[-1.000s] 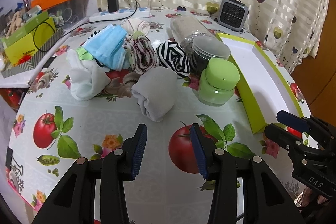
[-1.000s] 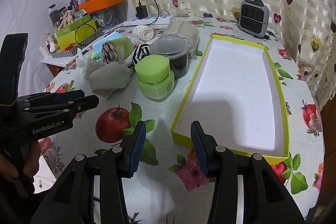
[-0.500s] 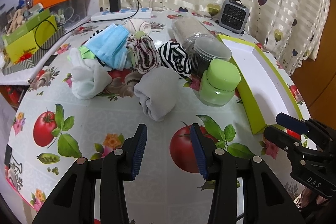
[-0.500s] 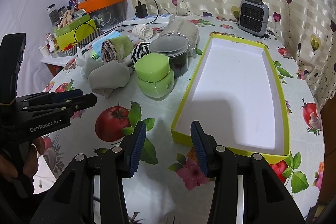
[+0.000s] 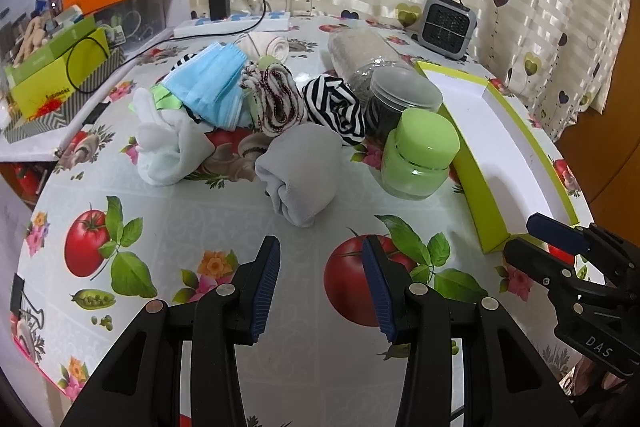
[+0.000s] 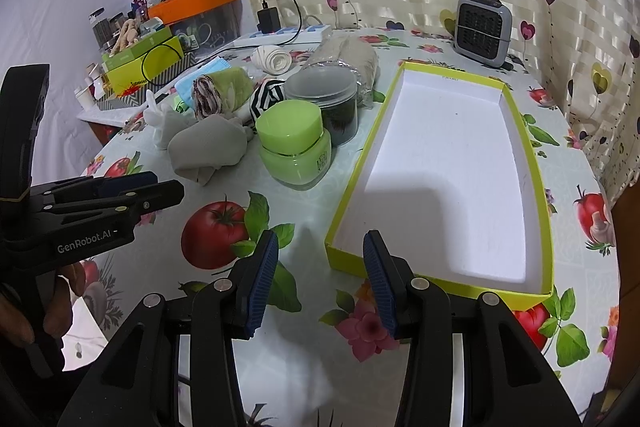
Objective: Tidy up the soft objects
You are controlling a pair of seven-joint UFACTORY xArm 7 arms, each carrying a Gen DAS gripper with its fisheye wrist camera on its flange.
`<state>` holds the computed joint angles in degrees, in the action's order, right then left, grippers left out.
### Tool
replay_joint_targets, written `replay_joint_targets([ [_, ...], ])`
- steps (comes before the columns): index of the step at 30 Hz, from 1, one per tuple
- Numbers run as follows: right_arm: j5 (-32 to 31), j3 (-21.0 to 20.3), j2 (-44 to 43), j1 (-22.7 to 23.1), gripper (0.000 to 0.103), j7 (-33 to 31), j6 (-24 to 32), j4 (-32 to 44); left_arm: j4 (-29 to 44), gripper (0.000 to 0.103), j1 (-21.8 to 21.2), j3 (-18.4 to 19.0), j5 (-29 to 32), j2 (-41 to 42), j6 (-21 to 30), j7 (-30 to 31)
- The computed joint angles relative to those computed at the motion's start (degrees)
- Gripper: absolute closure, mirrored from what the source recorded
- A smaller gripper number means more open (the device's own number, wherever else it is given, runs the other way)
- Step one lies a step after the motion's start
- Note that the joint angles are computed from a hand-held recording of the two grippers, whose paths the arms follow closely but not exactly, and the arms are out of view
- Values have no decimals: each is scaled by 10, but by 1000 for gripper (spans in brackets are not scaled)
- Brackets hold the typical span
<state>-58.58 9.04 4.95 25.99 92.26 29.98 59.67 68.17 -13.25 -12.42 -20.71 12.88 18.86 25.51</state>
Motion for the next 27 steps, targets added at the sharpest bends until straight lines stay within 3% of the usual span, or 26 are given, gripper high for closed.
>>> replay_joint_targets([
  [27,1,0,-1,-1,58,-1,-1,0,1,61,0,0,-8,-3,1,5],
])
